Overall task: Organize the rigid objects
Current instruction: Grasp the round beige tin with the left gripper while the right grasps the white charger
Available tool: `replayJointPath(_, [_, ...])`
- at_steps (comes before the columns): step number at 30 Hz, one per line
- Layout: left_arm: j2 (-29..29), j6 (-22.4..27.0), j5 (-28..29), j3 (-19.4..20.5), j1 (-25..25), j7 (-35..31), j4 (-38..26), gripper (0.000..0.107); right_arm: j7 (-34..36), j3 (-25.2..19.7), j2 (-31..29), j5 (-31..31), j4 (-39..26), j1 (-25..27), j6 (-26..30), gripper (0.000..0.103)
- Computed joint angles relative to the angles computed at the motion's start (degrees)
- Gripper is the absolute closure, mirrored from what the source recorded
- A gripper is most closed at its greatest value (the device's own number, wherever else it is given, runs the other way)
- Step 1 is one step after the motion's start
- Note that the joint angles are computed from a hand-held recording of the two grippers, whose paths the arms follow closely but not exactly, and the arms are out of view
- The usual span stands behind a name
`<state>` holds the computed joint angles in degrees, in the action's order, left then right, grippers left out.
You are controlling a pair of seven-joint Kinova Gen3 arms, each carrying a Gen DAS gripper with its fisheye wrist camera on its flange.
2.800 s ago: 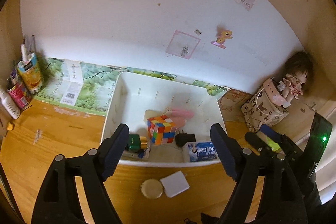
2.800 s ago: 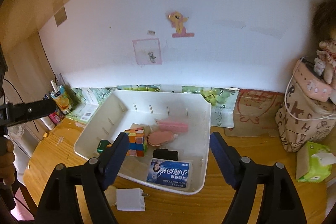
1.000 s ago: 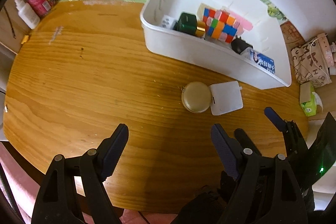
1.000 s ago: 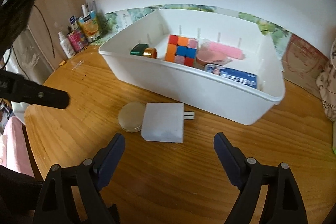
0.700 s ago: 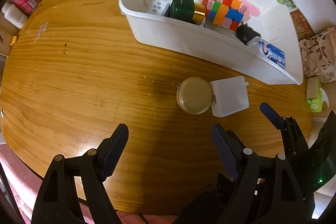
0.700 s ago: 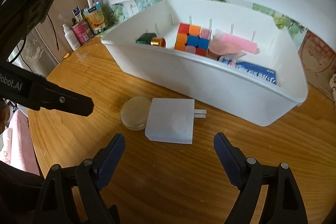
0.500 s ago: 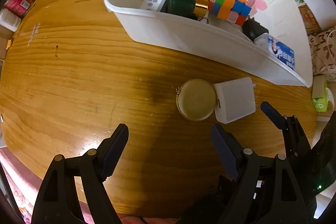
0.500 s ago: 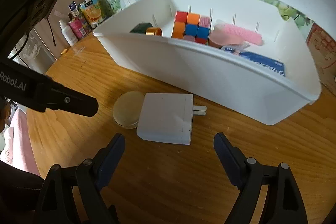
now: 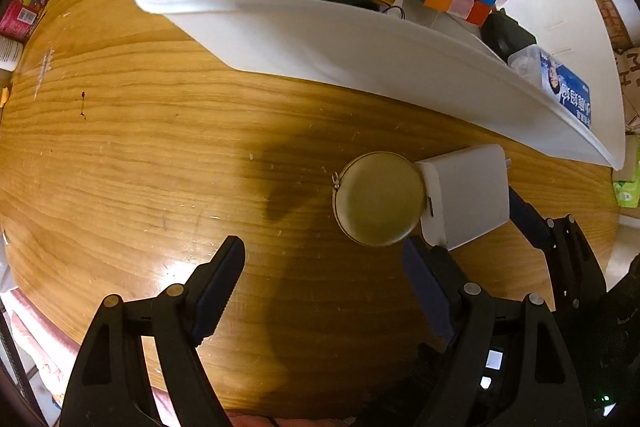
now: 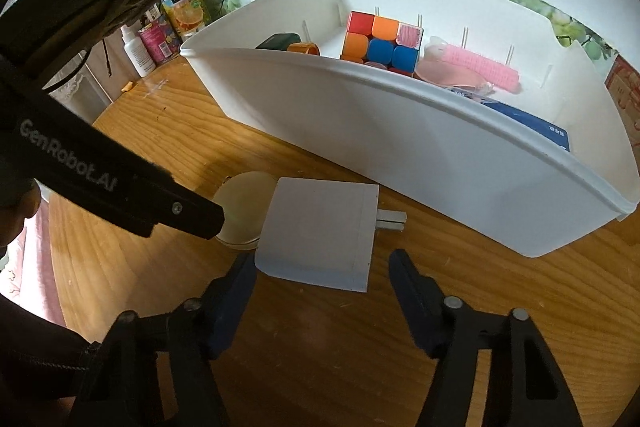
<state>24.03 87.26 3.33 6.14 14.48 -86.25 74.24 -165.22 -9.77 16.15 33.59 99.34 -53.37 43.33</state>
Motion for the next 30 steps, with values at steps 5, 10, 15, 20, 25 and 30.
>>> replayJointPath(5, [0.8, 0.2, -0.4, 0.1, 0.6, 0.2, -0.1, 0.024, 1.3, -0.3, -0.4, -0.5, 0.8, 0.6, -1.7, 0.044])
replayJointPath(10, [1.7, -0.9, -0.8, 0.2, 2.0, 1.0, 0.5, 0.024, 2.4, -0.4, -0.5, -1.4, 0.6, 0.9, -1.2, 0.044])
replayJointPath(15, [2.5, -1.6, -0.8, 0.9, 3.0, 1.9, 0.6, 0.024, 2.0, -0.4, -1.1, -2.0, 0.6, 0.7, 1.0, 0.044])
replayJointPath(20, [4.5, -1.6, -0.7, 1.1, 4.0, 2.3, -1.1, 0.024, 0.3, -0.8, -1.6, -2.2, 0.4, 0.5, 4.5, 0.044])
replayJointPath(25, [6.1, -1.4, -0.7, 0.6, 5.4, 3.5, -2.7, 0.025, -0.9, -1.6, -2.1, -2.6, 0.5, 0.8, 6.5, 0.044])
replayJointPath(30, [6.2, -2.1, -0.6, 0.7, 5.3, 2.6, -3.1, 0.032, -1.3, -2.1, -2.7, -3.0, 1.1, 1.4, 6.8, 0.044])
